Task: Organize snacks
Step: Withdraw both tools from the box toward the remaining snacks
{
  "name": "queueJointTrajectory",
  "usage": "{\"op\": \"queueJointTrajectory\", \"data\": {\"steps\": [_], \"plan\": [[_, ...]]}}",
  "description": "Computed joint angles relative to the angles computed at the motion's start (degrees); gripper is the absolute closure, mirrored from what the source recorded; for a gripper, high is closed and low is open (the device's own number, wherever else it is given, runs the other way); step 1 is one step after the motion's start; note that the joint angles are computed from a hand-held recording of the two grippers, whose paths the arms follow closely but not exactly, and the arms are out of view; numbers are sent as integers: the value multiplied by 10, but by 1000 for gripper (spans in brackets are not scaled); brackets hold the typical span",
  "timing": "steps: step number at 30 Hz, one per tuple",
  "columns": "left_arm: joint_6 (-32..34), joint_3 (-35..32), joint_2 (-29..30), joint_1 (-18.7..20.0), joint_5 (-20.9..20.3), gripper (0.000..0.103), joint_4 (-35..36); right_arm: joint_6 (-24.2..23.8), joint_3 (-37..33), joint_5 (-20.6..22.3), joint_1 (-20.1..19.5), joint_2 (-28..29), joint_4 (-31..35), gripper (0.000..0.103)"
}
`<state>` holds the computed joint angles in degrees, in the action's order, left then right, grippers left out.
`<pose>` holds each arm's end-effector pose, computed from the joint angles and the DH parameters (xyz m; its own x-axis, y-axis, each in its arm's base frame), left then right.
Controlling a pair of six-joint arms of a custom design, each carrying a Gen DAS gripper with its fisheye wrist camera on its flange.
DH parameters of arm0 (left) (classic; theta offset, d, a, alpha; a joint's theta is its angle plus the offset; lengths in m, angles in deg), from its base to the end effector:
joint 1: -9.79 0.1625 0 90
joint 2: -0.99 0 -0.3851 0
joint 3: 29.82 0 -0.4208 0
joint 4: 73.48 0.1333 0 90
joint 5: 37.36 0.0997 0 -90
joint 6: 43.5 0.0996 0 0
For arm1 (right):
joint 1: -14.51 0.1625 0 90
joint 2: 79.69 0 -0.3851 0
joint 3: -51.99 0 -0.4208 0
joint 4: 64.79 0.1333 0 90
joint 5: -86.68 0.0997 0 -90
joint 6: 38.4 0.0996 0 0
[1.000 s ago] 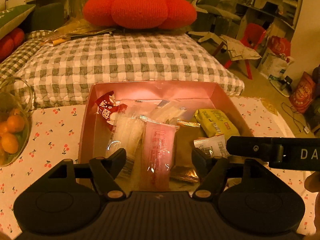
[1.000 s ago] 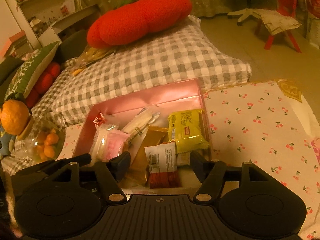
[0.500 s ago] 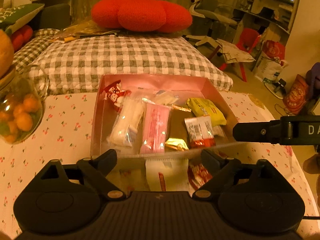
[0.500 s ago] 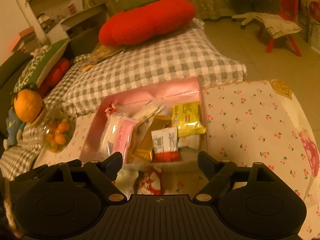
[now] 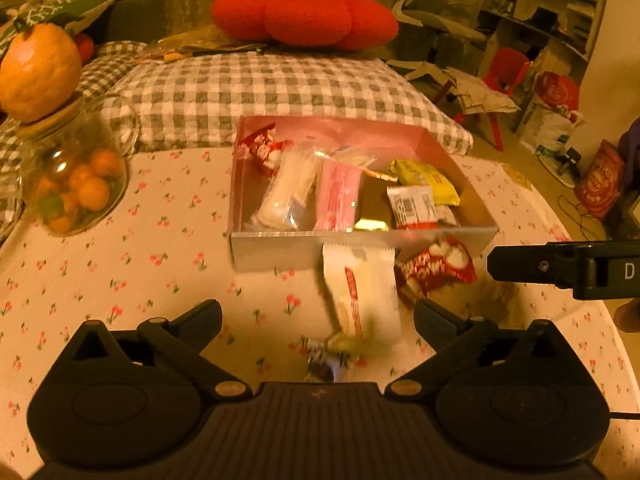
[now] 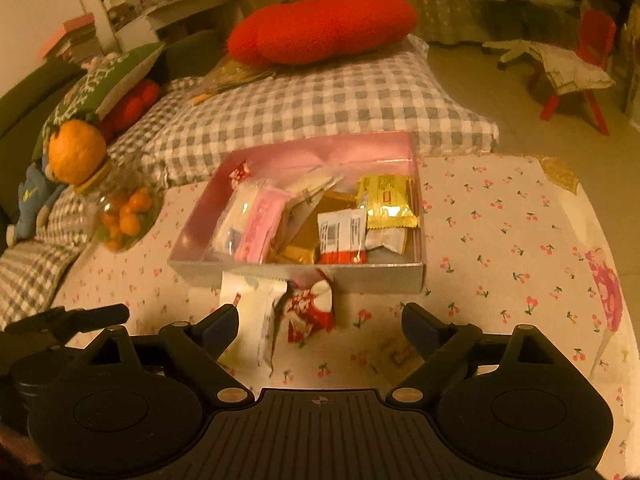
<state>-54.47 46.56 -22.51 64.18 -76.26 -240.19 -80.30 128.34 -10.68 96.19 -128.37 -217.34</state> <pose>-0.2499 -0.7110 -0.0364 -0.7823 -0.0335 -0.6220 0.3909 0.7510 -0.5321 0.0085 -0.7746 0.2323 -0.8018 -0.3813 0.4601 -0.5599 0.7484 -0.3555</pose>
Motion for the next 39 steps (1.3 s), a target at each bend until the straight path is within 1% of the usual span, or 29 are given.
{"op": "queueJointTrajectory", "data": {"steps": [5,10,12,16,20,24,29,31,33,36,39], "plan": [[-20,30,-14,-4,-2,1,-3,-33,46,17,-10,-20,-40,11],[9,69,-22,-9,3,1,-55,-78,85,36,-21,-37,-73,11],[13,81,-25,-9,6,1,-69,-101,98,38,-24,-42,-84,11],[11,96,-29,-8,13,1,-78,-128,117,45,-33,-53,-96,11],[14,111,-32,-7,7,1,-91,-159,135,47,-42,-59,-122,6],[27,116,-28,-7,4,1,-88,-189,143,38,-49,-56,-145,6],[65,117,-15,-2,-6,1,-122,-202,138,21,-58,-46,-155,5],[80,111,-7,1,-4,1,-132,-204,131,11,-60,-39,-158,5],[86,105,-1,4,0,1,-131,-206,124,2,-63,-31,-161,6],[74,99,2,8,1,1,-116,-211,114,-5,-66,-19,-171,5],[90,97,8,7,6,1,-129,-207,99,-11,-67,-6,-169,5]]}}
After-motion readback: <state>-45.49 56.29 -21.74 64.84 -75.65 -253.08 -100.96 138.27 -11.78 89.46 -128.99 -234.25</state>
